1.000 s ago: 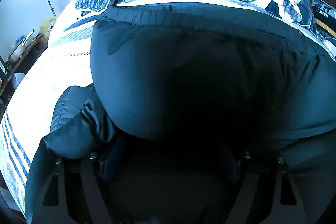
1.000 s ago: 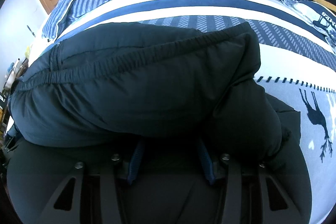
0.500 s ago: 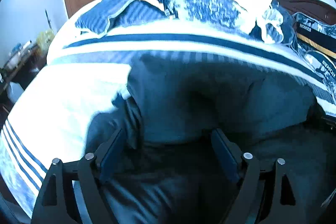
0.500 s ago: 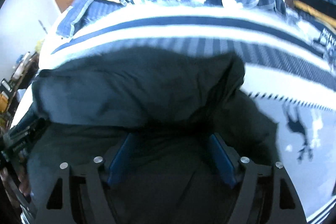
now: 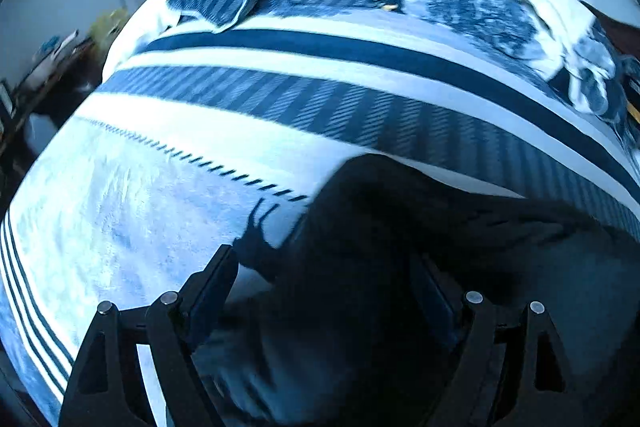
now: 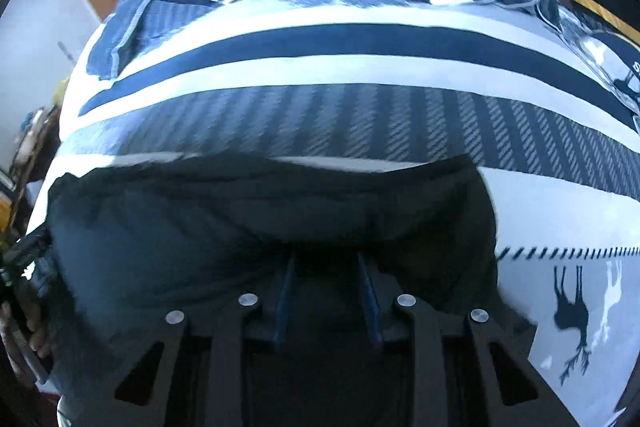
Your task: Fold large clothes
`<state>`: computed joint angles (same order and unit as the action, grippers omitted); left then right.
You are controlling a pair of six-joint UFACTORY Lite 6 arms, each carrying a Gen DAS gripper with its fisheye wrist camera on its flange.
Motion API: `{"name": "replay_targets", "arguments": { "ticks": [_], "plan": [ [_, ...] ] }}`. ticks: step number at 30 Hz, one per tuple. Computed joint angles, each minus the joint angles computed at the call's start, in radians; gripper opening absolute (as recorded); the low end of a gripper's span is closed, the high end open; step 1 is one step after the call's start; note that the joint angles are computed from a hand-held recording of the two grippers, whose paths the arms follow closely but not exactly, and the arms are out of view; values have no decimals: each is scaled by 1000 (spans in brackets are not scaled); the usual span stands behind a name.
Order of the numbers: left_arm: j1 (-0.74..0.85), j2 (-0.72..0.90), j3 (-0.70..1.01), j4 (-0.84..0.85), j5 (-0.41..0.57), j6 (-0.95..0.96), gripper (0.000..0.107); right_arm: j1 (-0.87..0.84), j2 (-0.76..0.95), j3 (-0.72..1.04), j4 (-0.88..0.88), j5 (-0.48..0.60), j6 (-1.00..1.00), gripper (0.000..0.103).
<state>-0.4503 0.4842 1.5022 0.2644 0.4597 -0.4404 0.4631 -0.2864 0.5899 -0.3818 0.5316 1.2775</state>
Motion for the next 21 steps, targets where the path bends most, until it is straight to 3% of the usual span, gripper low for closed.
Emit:
{"name": "replay_targets", "arguments": {
  "ticks": [2,6,10,15,21],
  "plan": [
    [33,52,17,-116,-21,108,87,-42,10,-39,-4,-66,-16,33],
    [62,43,-81,-226,-154,191,88,-28,0,-125,-137,-170,177,34],
    [32,15,-151,-29,-202,-27,89,-14,-61,-244,-377,-250,467,35],
    [3,6,-182,57,-227,-143,90,17,-85,-302,-673,-271,815,35],
    [-6,5,-199,161,-257,-256,91,80,-96,-321,-760,-210,940,35]
  ]
}}
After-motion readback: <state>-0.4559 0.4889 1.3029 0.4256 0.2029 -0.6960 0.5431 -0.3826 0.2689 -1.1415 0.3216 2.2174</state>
